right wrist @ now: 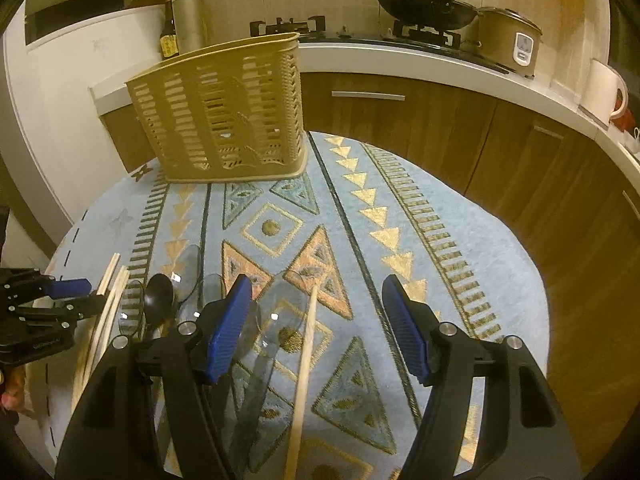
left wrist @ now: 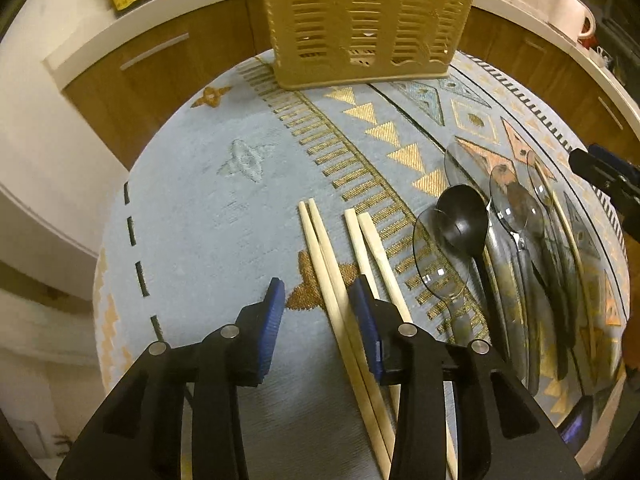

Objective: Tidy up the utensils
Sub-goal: 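Lower the left tool over the chopsticks while the right tool lowers over a chopstick among spoons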

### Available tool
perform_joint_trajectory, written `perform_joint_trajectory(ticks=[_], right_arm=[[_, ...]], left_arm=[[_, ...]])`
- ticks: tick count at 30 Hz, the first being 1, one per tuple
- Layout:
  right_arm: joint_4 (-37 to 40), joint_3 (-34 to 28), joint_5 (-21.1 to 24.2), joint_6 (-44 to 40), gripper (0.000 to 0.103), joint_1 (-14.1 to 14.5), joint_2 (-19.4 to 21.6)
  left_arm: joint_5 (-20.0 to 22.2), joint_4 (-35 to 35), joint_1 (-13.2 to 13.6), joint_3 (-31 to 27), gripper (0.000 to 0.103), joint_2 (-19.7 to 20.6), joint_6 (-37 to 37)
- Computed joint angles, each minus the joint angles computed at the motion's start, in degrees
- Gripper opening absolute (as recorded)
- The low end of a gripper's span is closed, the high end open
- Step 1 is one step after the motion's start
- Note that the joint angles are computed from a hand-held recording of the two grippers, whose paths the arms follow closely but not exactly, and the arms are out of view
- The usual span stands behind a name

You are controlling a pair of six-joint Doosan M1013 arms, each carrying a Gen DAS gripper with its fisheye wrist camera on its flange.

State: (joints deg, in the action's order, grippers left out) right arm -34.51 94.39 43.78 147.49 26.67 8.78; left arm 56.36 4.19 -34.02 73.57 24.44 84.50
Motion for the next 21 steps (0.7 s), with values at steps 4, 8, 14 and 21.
perform_joint_trajectory(ticks=[4, 8, 14, 21], right_arm=[[8.66, -0.36, 0.75, -4.79, 0.049, -2.05, -0.36], [24.74, -0.12, -0.51, -14.68, 0.046, -6.14, -1.03], [32.26, -2.50, 5.05, -22.87, 0.043, -7.01, 0.88], [33.70, -4.03, 10.56, -25.52, 0.032, -6.63, 2.67]], left_arm=[[0.82, 1.10, 0.04, -0.49, 0.014, 0.12, -1.61], [1.33, -0.18, 0.46, -1.44, 0.013, 0.66, -0.66], [1.67, 1.46, 0.02, -2.07, 0.015, 1.10, -0.38], [2.14, 2.19, -0.26, -2.97, 0.015, 1.68, 0.38]])
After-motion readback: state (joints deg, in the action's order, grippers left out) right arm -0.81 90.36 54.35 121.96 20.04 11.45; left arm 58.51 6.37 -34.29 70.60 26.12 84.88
